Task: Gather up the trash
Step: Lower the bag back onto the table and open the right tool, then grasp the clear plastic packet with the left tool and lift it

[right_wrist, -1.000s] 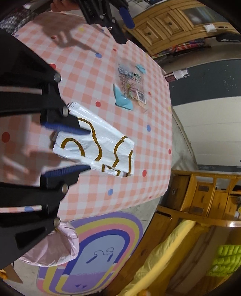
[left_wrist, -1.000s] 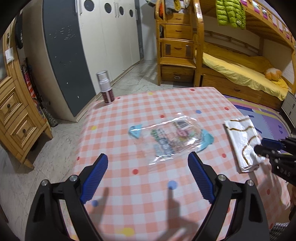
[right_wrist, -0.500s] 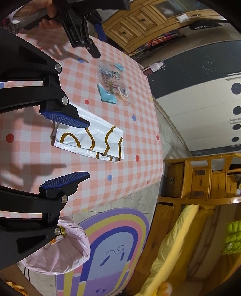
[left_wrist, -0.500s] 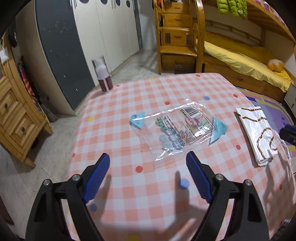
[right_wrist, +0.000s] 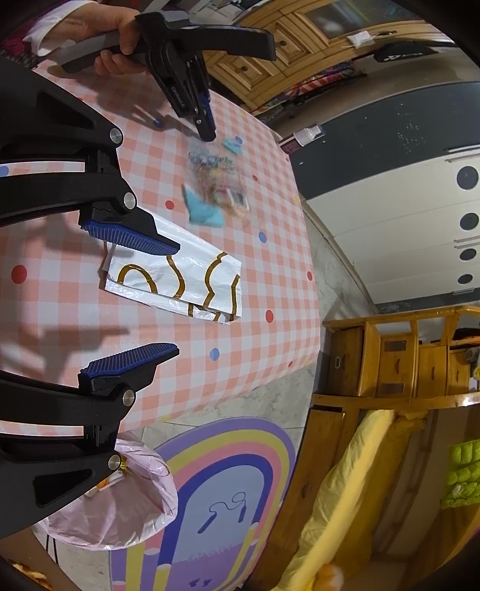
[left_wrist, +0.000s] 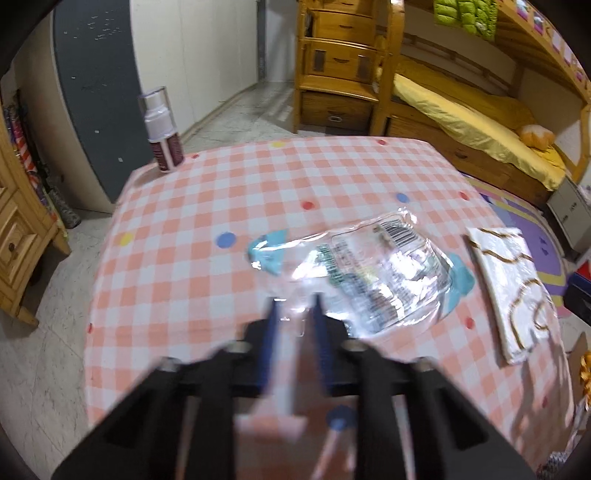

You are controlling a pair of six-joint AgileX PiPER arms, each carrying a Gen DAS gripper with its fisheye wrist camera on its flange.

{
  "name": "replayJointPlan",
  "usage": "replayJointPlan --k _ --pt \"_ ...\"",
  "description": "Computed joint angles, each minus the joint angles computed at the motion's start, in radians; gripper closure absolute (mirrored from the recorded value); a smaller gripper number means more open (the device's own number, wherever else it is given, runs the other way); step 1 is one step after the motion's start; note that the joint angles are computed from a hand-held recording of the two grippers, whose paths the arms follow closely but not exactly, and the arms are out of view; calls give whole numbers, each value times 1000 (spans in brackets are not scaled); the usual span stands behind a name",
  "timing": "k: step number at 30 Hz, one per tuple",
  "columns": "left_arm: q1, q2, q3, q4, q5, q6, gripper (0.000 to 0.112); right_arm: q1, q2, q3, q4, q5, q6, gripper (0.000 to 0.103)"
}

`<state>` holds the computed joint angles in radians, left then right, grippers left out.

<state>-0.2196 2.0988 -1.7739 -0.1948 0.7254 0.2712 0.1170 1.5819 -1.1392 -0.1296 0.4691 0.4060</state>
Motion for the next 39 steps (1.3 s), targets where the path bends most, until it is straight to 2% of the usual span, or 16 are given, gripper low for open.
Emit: replayJointPlan --k 3,8,10,12,13,15,16,17,19,21,26,32,35,39 --pt "-14 -47 76 11 -23 6 110 4 9 -9 14 3 -18 52" --pt "1 -172 242 -132 -10 147 110 18 15 -16 7 7 -13 52" --pt "-7 -211 292 -125 -52 159 110 22 10 -11 -3 2 -3 52" --pt "-25 -227 316 -41 -120 101 107 23 8 -8 -7 -2 2 52" --pt "-27 -217 302 -7 -131 67 103 25 8 -8 -13 -1 7 52" --pt "-24 -185 258 25 -132 17 82 26 10 -11 -22 3 14 52" --pt "-24 -169 233 35 -135 -2 67 26 10 -13 -28 5 18 52" --pt "-30 -141 193 64 -142 -30 62 25 11 -15 -28 7 18 52" --pt "-39 -97 125 100 -132 -59 60 19 13 -17 -22 8 12 52" --pt "-43 -43 48 100 -96 -73 53 16 14 -17 -25 10 12 52" --pt "-68 52 -79 135 -64 -87 36 0 13 -9 -17 7 1 52" --pt "-70 128 -193 105 35 -43 36 -15 11 1 0 2 -16 52" --pt "-77 98 -146 137 30 -46 39 -17 11 2 2 1 -24 52" --pt "-96 -2 15 191 -14 -86 43 -15 18 0 2 0 -31 52"
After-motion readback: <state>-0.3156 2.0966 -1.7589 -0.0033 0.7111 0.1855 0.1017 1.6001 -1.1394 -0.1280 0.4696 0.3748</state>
